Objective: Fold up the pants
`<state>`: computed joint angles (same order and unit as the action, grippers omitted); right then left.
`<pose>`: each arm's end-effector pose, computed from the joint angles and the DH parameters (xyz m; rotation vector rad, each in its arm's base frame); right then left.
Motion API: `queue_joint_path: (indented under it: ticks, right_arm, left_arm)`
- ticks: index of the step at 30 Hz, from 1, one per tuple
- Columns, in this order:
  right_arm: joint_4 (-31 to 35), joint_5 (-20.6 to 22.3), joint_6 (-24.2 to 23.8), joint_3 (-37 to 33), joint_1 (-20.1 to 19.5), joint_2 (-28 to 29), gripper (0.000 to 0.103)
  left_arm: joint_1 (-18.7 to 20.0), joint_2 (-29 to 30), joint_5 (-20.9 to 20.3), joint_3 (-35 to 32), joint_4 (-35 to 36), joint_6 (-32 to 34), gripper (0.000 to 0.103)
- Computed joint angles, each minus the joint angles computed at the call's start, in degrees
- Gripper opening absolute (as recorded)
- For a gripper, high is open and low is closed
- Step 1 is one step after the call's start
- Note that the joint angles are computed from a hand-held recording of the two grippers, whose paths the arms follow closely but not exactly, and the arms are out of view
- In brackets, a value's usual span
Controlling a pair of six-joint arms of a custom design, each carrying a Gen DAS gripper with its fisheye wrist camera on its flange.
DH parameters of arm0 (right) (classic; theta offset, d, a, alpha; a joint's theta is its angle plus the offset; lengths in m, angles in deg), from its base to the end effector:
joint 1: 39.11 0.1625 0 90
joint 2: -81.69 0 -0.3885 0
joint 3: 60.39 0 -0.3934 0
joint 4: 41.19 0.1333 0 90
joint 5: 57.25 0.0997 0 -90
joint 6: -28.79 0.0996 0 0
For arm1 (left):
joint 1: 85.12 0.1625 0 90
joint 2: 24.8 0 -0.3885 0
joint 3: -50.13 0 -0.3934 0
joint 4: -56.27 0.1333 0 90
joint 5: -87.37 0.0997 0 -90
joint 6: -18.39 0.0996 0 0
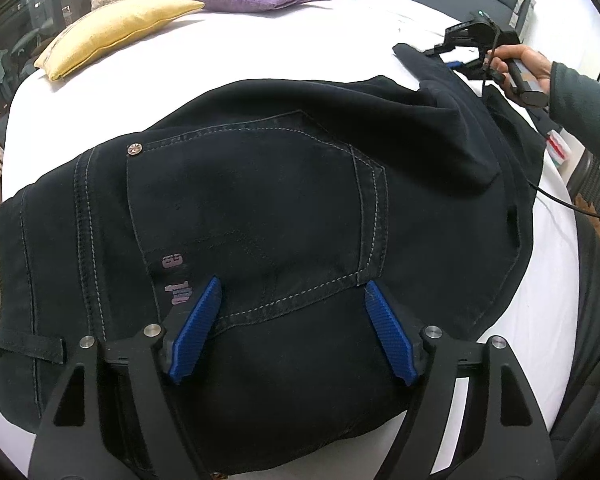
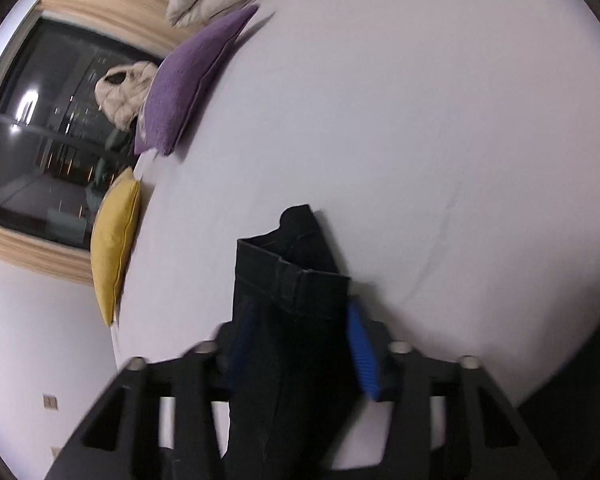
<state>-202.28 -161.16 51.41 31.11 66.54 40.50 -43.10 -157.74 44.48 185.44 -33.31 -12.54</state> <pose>0.2863 -0.6167 0.0606 -0.2466 -2.9569 0.6325 -0.0288 -0.3036 0.3581 0.3818 2.3751 -0.6212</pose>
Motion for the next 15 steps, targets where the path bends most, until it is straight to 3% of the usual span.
queue_joint_path:
  ticks: [1, 5, 12, 15]
  right_arm:
    - [-0.05, -0.51, -0.36, -0.16, 0.38, 0.07, 0.018]
    - [0.96, -4.17, -2.88, -1.27, 1.79, 0.16, 0.011]
    - [-0.81, -9.55, -6.71, -1.83, 4.42, -1.01, 0.008]
    - [-2.13, -6.93, -5.88, -2.38, 5.27, -2.64, 0.008]
  left_arm:
    - [-0.01, 0.21, 0.02, 0.03, -0.18, -0.07, 0.074]
    - [0.04, 0.40, 0.04, 0.09, -0.47, 0.03, 0.074]
    - [-0.03, 0.92, 0.45, 0.22, -0.74, -0.81, 0.074]
    - [0.25, 1.37, 0.64, 0.21, -1.20, -1.30, 0.075]
